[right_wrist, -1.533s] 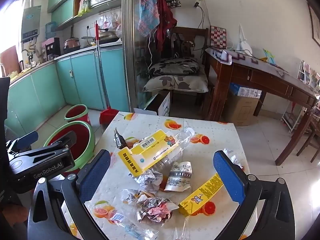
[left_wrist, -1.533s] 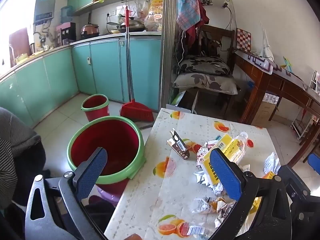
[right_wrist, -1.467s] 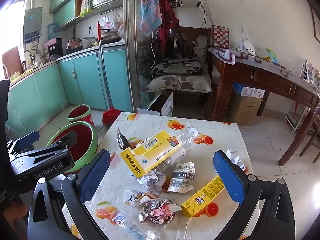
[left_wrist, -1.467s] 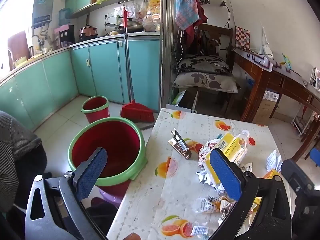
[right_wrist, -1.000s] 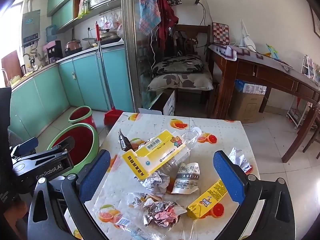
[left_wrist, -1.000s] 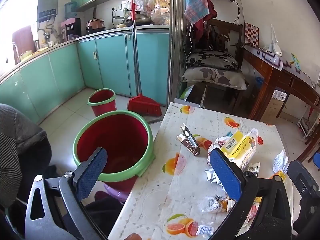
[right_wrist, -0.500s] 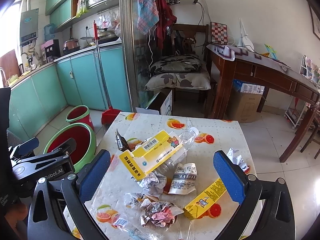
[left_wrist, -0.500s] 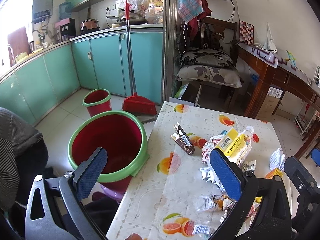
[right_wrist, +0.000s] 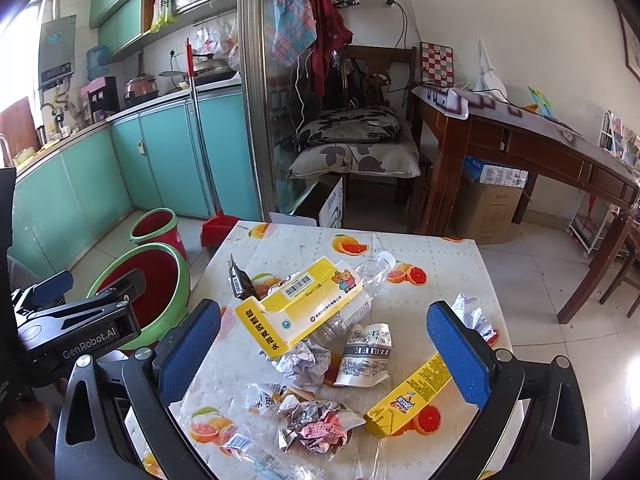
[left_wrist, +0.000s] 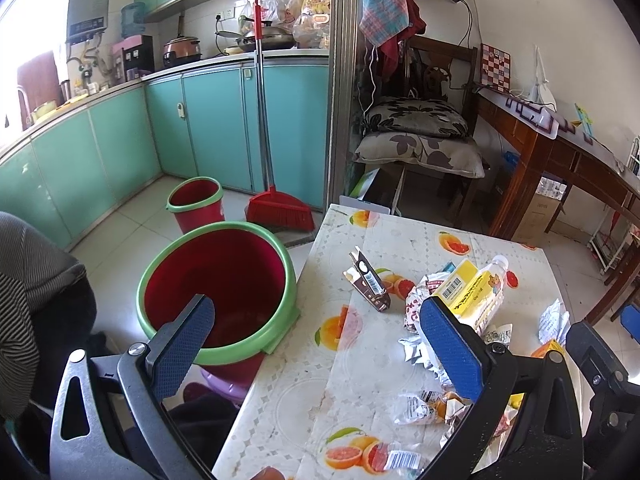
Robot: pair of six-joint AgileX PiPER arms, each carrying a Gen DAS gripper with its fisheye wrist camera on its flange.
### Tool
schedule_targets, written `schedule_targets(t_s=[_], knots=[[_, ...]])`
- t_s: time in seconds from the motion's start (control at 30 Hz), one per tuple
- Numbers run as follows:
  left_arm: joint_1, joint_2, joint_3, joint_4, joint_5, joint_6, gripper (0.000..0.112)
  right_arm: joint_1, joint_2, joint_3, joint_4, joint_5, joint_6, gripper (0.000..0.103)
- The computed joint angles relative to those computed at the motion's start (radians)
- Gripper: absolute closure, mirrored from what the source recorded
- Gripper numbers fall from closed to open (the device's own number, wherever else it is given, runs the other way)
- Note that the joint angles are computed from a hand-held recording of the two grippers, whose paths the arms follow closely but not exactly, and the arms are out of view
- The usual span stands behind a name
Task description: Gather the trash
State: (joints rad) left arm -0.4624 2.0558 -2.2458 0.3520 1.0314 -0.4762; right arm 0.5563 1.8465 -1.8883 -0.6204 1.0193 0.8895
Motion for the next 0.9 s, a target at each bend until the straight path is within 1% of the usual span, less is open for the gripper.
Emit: schedule_targets(t_s=[0.1, 0.27, 0.43, 0.9], knots=[[0.001, -0.008, 0.017, 0.001, -0.011, -0.001, 0.009, 0.002, -0.004, 0.012, -0.004, -0.005, 0.008, 0.0], [0.003, 0.003, -0.009, -0.003, 0.003, 0.003, 0.009, 0.002, -0.005, 0.012, -0.003, -0.004, 0.005, 0.0], [0.007, -0.013, 0.025, -0.005, -0.013, 0.001, 0.009, 0.004, -0.008, 0.02, -0.005, -0.007, 0.013, 0.0], [0.007, -0.018, 0.037, -0.004, -0.016, -0.001, 0.009, -0.008, -0.016, 0.026, 0.007, -0.002, 0.013, 0.0]])
